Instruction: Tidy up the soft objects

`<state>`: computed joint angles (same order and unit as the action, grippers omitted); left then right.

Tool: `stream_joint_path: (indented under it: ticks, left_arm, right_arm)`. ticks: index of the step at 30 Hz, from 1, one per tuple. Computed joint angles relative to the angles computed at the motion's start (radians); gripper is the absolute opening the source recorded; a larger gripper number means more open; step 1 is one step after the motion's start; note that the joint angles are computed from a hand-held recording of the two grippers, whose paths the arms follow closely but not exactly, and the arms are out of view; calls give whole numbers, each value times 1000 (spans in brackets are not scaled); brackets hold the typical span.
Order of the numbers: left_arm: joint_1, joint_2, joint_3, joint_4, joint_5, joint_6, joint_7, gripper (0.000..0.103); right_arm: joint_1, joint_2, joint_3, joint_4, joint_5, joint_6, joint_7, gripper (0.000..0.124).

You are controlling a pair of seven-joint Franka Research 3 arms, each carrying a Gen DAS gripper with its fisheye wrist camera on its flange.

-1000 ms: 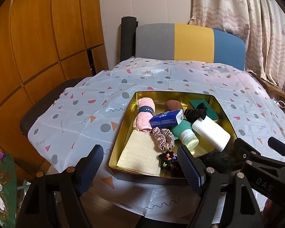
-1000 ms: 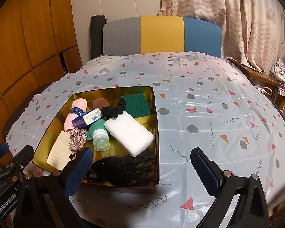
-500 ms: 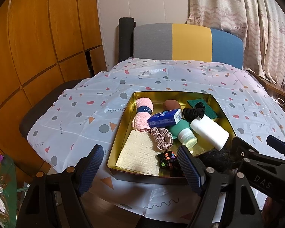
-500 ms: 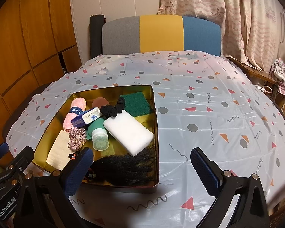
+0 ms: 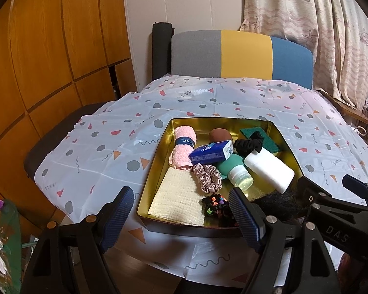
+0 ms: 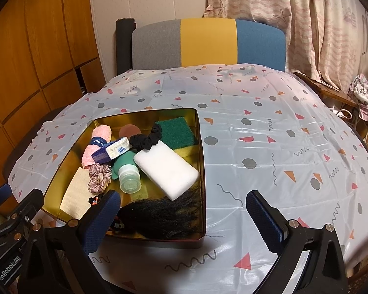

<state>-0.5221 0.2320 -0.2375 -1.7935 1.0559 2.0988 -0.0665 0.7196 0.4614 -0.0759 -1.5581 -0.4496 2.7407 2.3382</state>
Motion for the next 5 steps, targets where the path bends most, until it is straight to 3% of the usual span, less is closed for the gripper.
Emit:
stream_joint_path:
  ticks: [5]
  left_arm:
    - [-8, 7, 0, 10, 10, -26, -1, 75]
  right_arm:
    - [-2, 0, 2, 0, 4, -2, -4, 103]
